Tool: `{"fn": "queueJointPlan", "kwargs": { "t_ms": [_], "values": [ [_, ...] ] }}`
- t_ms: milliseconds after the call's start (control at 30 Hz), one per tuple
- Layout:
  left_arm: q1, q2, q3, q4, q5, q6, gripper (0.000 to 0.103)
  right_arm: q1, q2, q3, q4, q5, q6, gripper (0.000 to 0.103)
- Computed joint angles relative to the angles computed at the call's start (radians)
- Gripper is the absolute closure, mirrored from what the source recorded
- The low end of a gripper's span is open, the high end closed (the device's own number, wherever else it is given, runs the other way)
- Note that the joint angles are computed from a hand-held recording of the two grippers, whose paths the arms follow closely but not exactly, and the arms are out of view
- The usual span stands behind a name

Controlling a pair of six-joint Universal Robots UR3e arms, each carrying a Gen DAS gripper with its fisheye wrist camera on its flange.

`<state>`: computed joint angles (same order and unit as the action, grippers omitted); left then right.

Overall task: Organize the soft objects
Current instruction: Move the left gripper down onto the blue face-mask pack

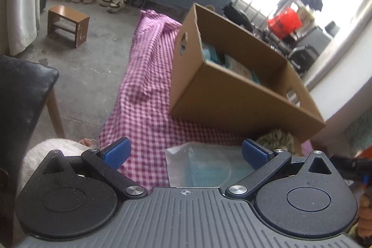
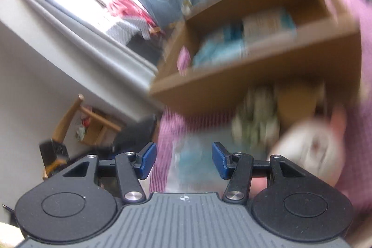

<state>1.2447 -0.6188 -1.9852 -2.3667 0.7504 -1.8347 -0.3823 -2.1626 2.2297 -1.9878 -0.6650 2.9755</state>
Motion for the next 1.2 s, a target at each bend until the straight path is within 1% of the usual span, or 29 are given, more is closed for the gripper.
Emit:
{"fn": "queueJointPlan", "kwargs": {
  "t_ms": [67, 100, 133, 200, 267, 300, 367, 433, 467, 500, 567, 667, 700, 767, 867, 933, 1033, 1200],
  "values": [
    [-0.091, 0.028, -0.062, 0.133, -0.001, -0.086, 0.002, 0.028, 0.020, 0.089, -0.062, -0.004, 0.064, 0.047],
    [-0.152, 0.034, -0.101, 0.232, 0.000, -0.152, 0.003, 0.044, 0.035, 0.128, -0.103, -0.007, 0.100, 0.047],
    [-0.228, 0.028, -0.145, 0.365, 0.008, -0.238, 0.004, 0.064, 0.057, 0.161, -0.155, -0.020, 0.145, 0.047],
    [-0.370, -0.003, -0.212, 0.607, 0.032, -0.376, 0.005, 0.121, 0.116, 0.189, -0.275, -0.074, 0.227, 0.047],
    [-0.479, -0.046, -0.263, 0.804, 0.051, -0.462, 0.007, 0.172, 0.151, 0.197, -0.365, -0.132, 0.279, 0.047],
    [-0.530, -0.080, -0.277, 0.892, 0.064, -0.495, 0.007, 0.205, 0.161, 0.201, -0.412, -0.171, 0.306, 0.047],
    [-0.605, -0.143, -0.297, 1.029, 0.075, -0.531, 0.008, 0.270, 0.194, 0.178, -0.469, -0.258, 0.341, 0.047],
    [-0.666, -0.212, -0.309, 1.145, 0.079, -0.547, 0.009, 0.324, 0.221, 0.164, -0.516, -0.336, 0.364, 0.048],
    [-0.707, -0.260, -0.310, 1.216, 0.091, -0.569, 0.012, 0.344, 0.234, 0.159, -0.538, -0.358, 0.375, 0.048],
    [-0.749, -0.311, -0.305, 1.281, 0.112, -0.593, 0.017, 0.349, 0.237, 0.155, -0.541, -0.363, 0.375, 0.048],
    [-0.828, -0.408, -0.277, 1.371, 0.162, -0.630, 0.024, 0.354, 0.231, 0.161, -0.546, -0.369, 0.378, 0.048],
    [-0.893, -0.504, -0.236, 1.418, 0.199, -0.632, 0.025, 0.343, 0.209, 0.197, -0.560, -0.362, 0.373, 0.048],
    [-0.913, -0.533, -0.222, 1.431, 0.214, -0.639, 0.026, 0.355, 0.236, 0.190, -0.589, -0.365, 0.389, 0.048],
    [-0.947, -0.594, -0.183, 1.433, 0.242, -0.651, 0.029, 0.338, 0.224, 0.211, -0.592, -0.347, 0.387, 0.048],
    [-0.984, -0.668, -0.123, 1.396, 0.274, -0.672, 0.029, 0.308, 0.215, 0.227, -0.593, -0.318, 0.371, 0.048],
    [-0.984, -0.685, -0.095, 1.360, 0.277, -0.679, 0.029, 0.272, 0.171, 0.248, -0.551, -0.292, 0.341, 0.048],
    [-0.972, -0.693, -0.030, 1.233, 0.278, -0.656, 0.027, 0.233, 0.129, 0.276, -0.522, -0.259, 0.314, 0.048],
    [-0.861, -0.681, 0.060, 0.946, 0.227, -0.552, 0.026, 0.170, 0.072, 0.319, -0.484, -0.204, 0.288, 0.048]
  ]
}}
